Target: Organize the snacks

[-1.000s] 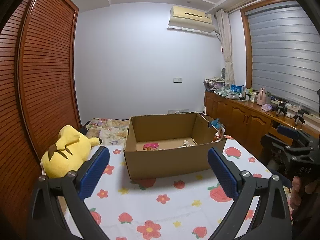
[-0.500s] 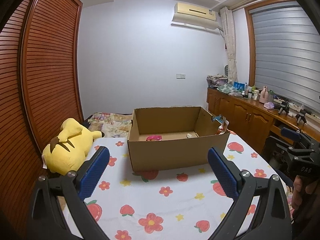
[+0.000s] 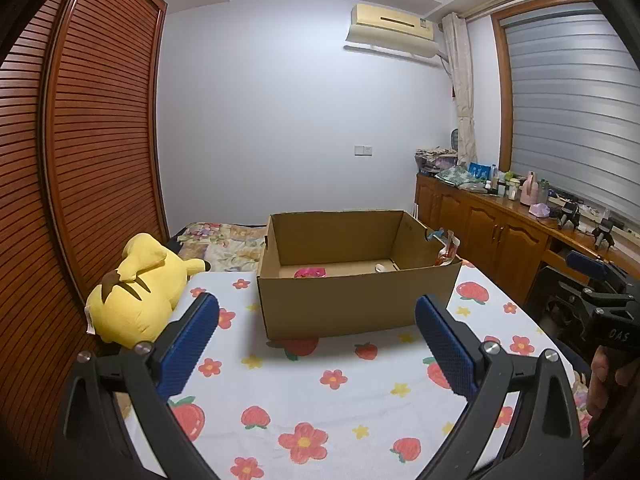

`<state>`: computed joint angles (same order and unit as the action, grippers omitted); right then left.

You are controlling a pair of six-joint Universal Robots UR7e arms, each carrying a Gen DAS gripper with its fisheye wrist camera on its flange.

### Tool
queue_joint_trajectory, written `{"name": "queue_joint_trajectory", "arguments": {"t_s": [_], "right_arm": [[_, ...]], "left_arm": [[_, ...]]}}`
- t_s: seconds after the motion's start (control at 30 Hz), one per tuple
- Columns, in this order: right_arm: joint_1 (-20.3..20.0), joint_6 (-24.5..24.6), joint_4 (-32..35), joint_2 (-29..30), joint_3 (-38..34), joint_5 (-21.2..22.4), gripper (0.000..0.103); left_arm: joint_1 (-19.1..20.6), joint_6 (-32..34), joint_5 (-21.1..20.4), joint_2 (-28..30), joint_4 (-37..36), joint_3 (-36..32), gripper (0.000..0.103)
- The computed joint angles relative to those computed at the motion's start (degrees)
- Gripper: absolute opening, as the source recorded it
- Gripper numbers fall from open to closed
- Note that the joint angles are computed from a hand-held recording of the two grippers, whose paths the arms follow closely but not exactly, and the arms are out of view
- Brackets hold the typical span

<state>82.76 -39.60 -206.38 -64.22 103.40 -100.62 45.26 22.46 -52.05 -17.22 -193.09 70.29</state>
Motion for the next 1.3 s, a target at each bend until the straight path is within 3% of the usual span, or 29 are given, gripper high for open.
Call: {"name": "queue_joint_trajectory", "arguments": {"t_s": [1.3], "right_arm": [[0.1,-0.1,-0.2,0.0,0.0,0.1,0.103]], "left_arm": [[-0.1,0.5,-0.2,-0.6,-0.9,1.5,0.099]]}}
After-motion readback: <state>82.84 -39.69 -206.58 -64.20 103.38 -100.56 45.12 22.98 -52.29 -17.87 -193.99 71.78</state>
